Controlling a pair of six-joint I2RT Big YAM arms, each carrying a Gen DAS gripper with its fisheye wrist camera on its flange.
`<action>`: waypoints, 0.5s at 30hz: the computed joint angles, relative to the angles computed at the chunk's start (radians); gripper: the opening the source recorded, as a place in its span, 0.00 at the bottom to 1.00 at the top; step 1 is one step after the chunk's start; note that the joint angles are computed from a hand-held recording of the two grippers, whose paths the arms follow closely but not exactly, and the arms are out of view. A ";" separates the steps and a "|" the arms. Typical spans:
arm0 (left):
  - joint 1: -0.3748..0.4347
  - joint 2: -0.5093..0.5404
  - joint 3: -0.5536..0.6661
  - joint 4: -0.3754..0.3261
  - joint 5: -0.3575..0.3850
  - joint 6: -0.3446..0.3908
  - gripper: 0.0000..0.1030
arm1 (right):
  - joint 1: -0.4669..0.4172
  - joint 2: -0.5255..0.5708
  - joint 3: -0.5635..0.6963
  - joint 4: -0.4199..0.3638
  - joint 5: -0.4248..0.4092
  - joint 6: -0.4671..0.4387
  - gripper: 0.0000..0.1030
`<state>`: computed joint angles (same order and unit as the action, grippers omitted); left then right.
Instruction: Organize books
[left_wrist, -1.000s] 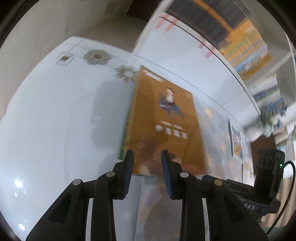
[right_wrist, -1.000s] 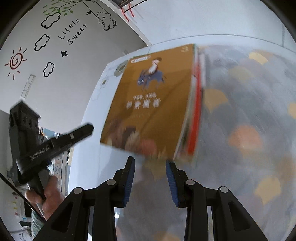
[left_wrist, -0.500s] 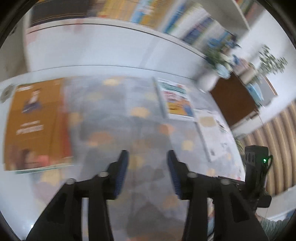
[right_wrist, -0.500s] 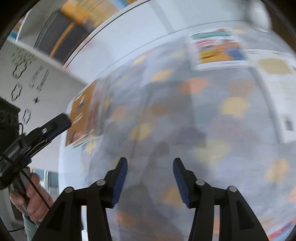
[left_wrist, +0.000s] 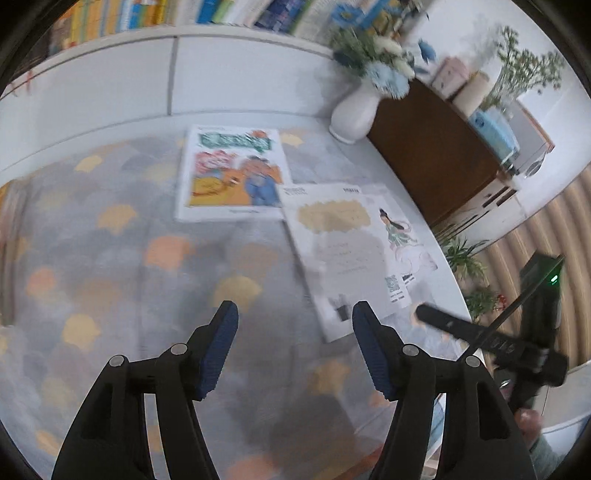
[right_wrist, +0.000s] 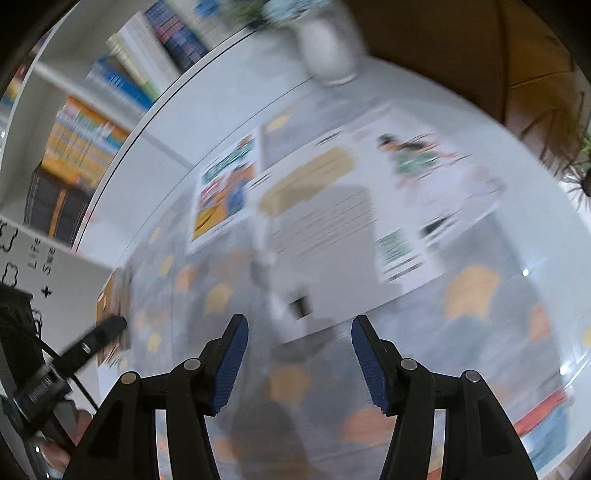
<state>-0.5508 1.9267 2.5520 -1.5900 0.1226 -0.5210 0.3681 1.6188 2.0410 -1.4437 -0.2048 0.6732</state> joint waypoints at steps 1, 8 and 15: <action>-0.014 0.016 0.017 -0.005 -0.003 -0.018 0.60 | -0.019 -0.002 -0.002 -0.001 0.000 -0.014 0.55; -0.062 0.074 -0.004 0.037 0.003 -0.136 0.60 | -0.136 0.006 -0.040 0.022 -0.028 -0.107 0.55; -0.057 0.179 0.104 0.005 -0.029 -0.135 0.57 | -0.178 0.082 -0.004 0.064 -0.087 -0.161 0.48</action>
<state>-0.6073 2.1061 2.6557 -1.5847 0.0936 -0.6563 0.1897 1.7008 2.0374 -1.3797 -0.2916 0.5119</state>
